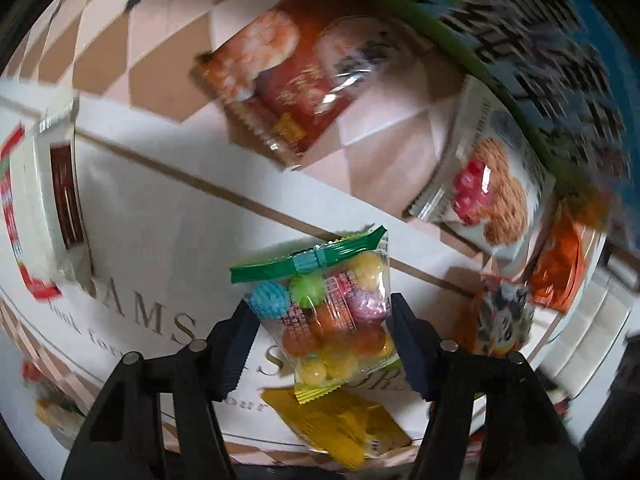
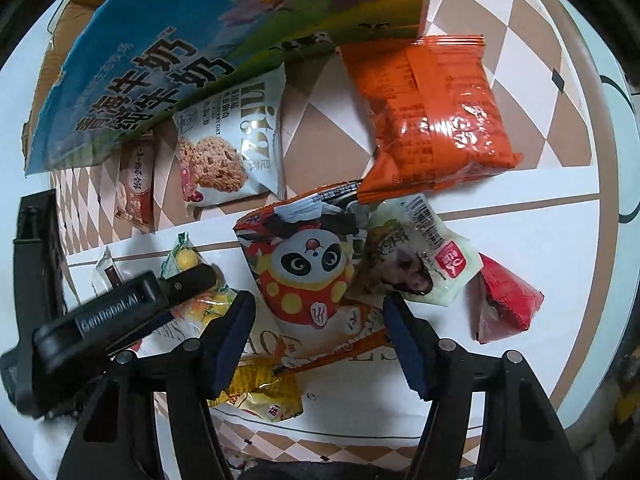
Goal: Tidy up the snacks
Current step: 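Grasp the candy bag with the left tool while the right tool grasps the panda bag, then carry both bags into the box and open both tools to release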
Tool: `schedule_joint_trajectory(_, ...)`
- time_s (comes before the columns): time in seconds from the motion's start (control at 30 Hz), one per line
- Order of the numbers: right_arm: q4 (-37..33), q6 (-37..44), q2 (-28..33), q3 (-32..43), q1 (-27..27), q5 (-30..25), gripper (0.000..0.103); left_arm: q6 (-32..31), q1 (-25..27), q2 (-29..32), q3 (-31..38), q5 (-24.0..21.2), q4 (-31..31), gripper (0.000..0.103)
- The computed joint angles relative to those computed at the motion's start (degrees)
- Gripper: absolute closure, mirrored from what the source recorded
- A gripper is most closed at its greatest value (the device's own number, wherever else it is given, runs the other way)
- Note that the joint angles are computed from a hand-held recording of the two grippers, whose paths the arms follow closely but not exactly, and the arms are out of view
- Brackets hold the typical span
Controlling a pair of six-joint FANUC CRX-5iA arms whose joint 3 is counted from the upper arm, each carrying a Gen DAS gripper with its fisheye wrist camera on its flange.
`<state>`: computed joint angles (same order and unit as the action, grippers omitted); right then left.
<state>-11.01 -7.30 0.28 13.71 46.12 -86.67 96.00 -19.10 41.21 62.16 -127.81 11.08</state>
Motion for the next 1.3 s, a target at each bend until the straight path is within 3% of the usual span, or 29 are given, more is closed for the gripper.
schedule_joint_trajectory(0.13, -1.15, 1.36, 2.12, 1.62, -0.5, -0.51, 0.034, -13.02, -2.89, -3.38, -0.95, 1.61, -8.63, 0.045)
schedule_joint_trajectory(0.23, -1.72, 2.14, 3.89, 2.58, -0.24, -0.61, 0.042, -24.18, -5.49, -8.12, -5.33, 5.78, -16.2, 0.046)
schedule_joint_trajectory(0.27, -1.41, 1.97, 4.07, 2.53, 0.14, -0.29, 0.05, -26.33, -6.14, -9.4, -6.81, 7.16, -17.86, 0.046)
schedule_joint_trajectory(0.33, -0.82, 1.91, 4.47, 2.69, 0.85, 0.0, 0.056, -27.97, -6.74, -10.95, -9.1, 8.6, -19.12, 0.046)
schedule_joint_trajectory(0.63, -1.02, 2.71, 7.45, 5.62, 1.81, -1.74, 0.056, -21.09, -4.91, -13.33, -15.34, 10.02, -14.44, 0.044)
schedule_joint_trajectory(0.83, -1.31, 2.38, 8.76, 6.14, 1.76, -1.53, 0.055, -21.97, -3.03, -16.19, -20.53, 12.73, -13.54, 0.045)
schedule_joint_trajectory(0.97, -1.17, 1.96, 9.33, 6.79, 1.93, -1.97, 0.056, -22.41, -2.46, -15.76, -20.03, 12.8, -13.28, 0.047)
schedule_joint_trajectory(1.07, -1.0, 1.86, 9.34, 6.68, 2.13, -2.02, 0.057, -22.98, -2.55, -14.17, -15.89, 11.16, -13.41, 0.056)
schedule_joint_trajectory(1.3, -0.45, 1.1, 7.76, 5.37, 3.16, -2.08, 0.061, -22.74, -3.01, -12.6, -12.25, 9.86, -14.02, 0.058)
